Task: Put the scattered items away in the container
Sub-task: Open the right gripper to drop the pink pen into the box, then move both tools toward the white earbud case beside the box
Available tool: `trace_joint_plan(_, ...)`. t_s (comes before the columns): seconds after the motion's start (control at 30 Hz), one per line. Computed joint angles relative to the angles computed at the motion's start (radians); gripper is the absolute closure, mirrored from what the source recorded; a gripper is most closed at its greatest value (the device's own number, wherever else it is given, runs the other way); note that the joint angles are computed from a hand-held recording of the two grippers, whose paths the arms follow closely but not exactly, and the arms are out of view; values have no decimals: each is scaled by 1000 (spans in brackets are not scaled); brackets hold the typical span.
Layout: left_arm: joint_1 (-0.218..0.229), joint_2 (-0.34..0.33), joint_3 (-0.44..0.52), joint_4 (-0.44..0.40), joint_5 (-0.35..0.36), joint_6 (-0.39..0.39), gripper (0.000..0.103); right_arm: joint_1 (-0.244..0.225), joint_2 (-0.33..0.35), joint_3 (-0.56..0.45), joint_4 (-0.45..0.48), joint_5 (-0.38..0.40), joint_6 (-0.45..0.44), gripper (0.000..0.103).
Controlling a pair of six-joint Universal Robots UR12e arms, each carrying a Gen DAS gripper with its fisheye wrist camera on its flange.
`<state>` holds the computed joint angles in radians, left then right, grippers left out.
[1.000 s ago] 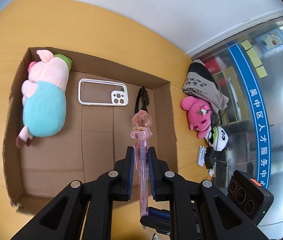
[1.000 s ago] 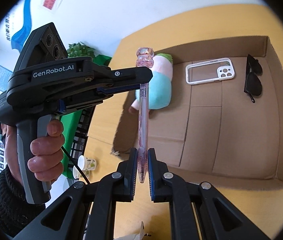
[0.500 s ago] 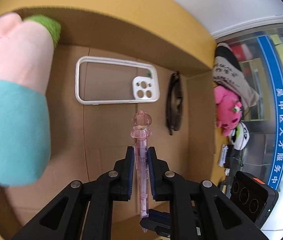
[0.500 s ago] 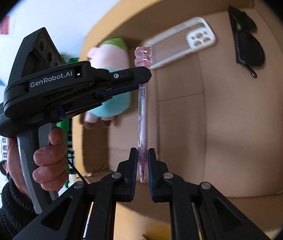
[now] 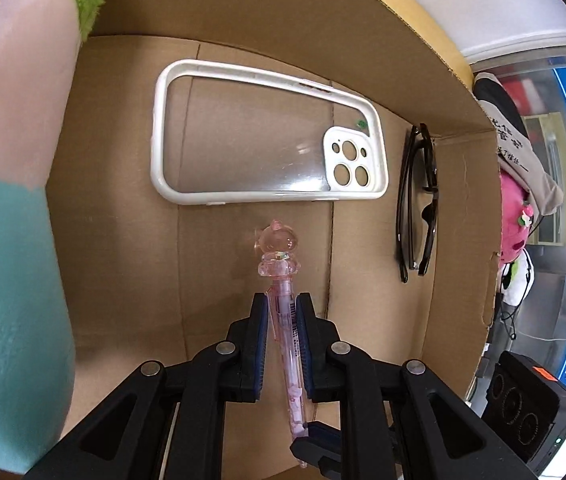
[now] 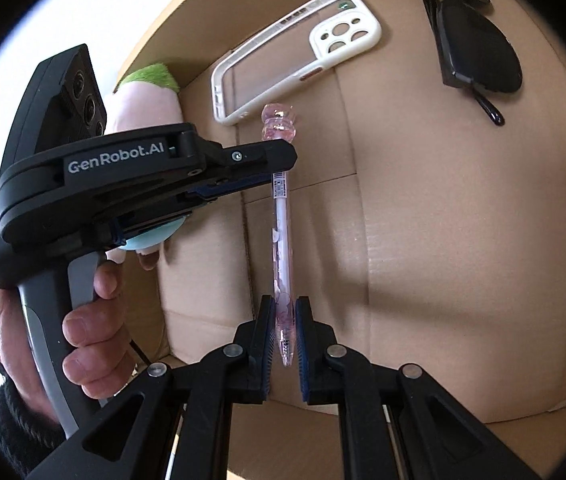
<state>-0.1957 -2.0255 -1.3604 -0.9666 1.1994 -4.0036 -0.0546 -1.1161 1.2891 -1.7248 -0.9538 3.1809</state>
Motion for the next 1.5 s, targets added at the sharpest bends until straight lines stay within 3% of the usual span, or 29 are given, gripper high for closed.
trace_joint_plan(0.17,-10,-3,24,-48,55,13,89,5,1,8,-17,-10,13,91)
trace_joint_plan(0.23,-11,3,24,-53,70,13,79,5,-4,17,-42,-22,27,90)
trace_joint_plan(0.3,-13,12,22,-56,90,10,73,4,-8,22,-52,-28,32,79)
trace_joint_plan(0.37,-17,25,20,-63,119,14,70,-1,-18,33,-77,-27,54,56)
trace_joint_plan(0.5,-29,73,-4,-46,201,12,53,-1,-43,31,-123,-72,37,51)
trace_joint_plan(0.57,-49,105,-8,-48,290,28,44,15,-60,18,-151,-162,-17,40)
trace_joint_plan(0.63,-69,137,-15,-48,379,43,28,44,-82,11,-209,-288,-75,32)
trace_joint_plan(0.7,-98,171,-15,-61,499,32,18,57,-108,15,-267,-372,-133,31)
trace_joint_plan(0.8,-126,213,-25,-60,602,1,11,65,-154,40,-336,-402,-173,31)
trace_joint_plan(1.0,-187,290,-44,-68,749,-55,9,85,-210,52,-387,-440,-189,31)
trace_joint_plan(1.5,-313,322,-17,-84,860,-70,8,76,-377,171,-441,-479,-162,31)
